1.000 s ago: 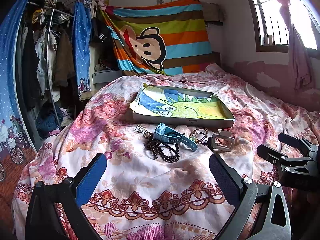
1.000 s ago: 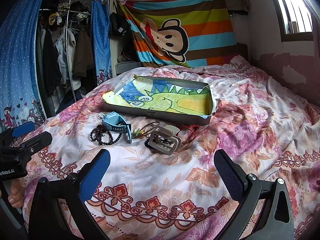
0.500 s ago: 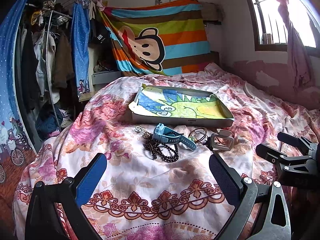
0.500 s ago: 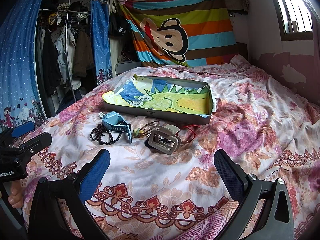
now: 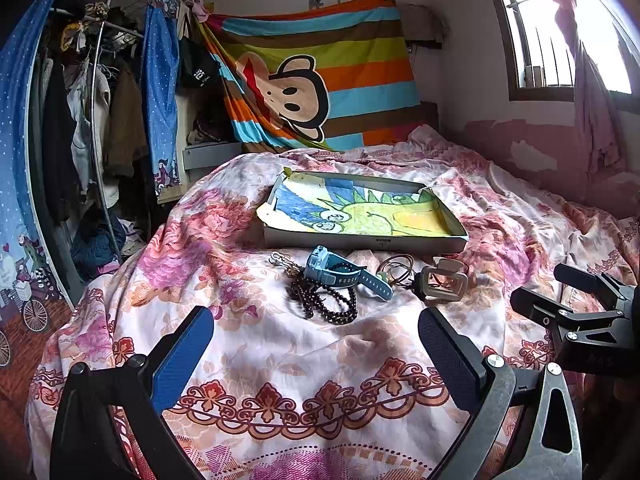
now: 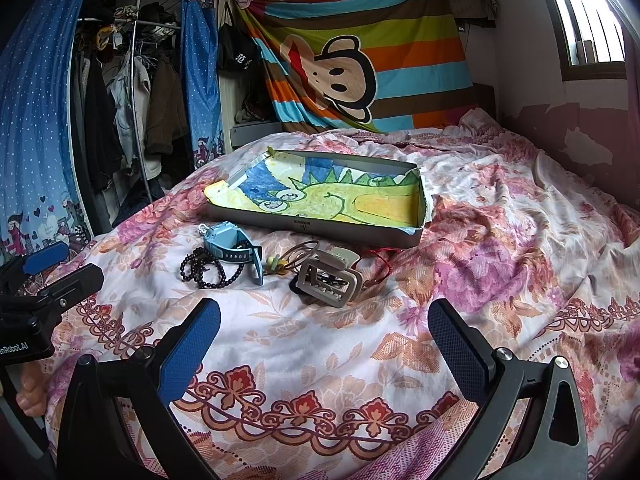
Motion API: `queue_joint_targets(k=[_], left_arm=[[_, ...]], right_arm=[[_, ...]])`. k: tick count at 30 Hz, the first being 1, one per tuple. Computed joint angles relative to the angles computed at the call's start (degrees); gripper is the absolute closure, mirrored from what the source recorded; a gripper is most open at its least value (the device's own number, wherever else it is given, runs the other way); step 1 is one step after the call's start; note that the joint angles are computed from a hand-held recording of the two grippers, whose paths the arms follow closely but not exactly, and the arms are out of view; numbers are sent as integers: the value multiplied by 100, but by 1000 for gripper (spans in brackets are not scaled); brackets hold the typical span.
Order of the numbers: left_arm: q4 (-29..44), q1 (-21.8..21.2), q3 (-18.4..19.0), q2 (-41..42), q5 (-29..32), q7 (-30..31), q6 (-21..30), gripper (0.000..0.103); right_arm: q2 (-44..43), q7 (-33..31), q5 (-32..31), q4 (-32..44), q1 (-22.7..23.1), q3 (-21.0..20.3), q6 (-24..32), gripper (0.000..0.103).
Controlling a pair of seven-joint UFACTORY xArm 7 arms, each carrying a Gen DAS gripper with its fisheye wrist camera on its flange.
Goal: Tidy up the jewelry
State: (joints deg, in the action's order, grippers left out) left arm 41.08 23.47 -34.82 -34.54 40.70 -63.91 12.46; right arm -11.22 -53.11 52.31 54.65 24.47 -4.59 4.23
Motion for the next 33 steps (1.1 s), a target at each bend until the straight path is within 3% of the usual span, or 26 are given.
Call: queue_joint_targets(k=[33], left_arm=[[44, -113, 63, 65, 71, -36, 72, 0]], right_arm=[[-35, 281, -211, -37, -91, 60, 20, 1]])
